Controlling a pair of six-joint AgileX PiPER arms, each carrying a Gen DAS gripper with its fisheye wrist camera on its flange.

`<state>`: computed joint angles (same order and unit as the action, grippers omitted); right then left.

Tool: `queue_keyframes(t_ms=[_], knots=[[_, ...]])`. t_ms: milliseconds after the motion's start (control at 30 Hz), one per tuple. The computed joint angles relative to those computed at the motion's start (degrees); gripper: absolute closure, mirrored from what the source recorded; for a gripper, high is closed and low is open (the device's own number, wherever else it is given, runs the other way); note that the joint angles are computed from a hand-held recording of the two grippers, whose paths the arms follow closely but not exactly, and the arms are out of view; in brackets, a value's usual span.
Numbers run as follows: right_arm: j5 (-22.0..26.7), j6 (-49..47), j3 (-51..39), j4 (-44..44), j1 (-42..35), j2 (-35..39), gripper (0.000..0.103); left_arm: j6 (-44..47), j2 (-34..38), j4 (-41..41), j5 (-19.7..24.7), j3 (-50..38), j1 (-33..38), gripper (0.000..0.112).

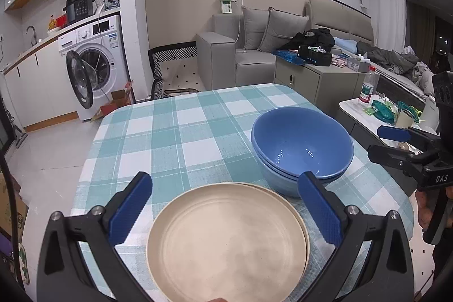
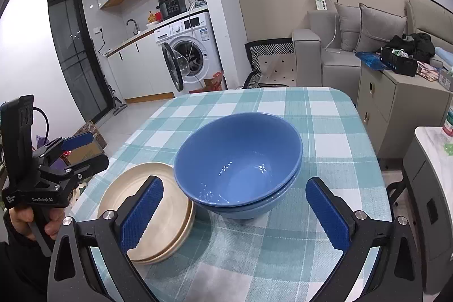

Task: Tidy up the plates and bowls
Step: 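Raise both grippers and move them back from the stacked blue bowls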

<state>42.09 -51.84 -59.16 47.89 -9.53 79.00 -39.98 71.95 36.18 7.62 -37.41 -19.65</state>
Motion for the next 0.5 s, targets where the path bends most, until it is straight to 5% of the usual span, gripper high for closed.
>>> queue_keyframes(t_ms=[500], knots=[[2.0, 1.4, -4.7, -0.9, -1.5, 5.8, 0.001, 18.0, 9.1, -19.3, -0.4, -7.0, -0.4, 0.009]])
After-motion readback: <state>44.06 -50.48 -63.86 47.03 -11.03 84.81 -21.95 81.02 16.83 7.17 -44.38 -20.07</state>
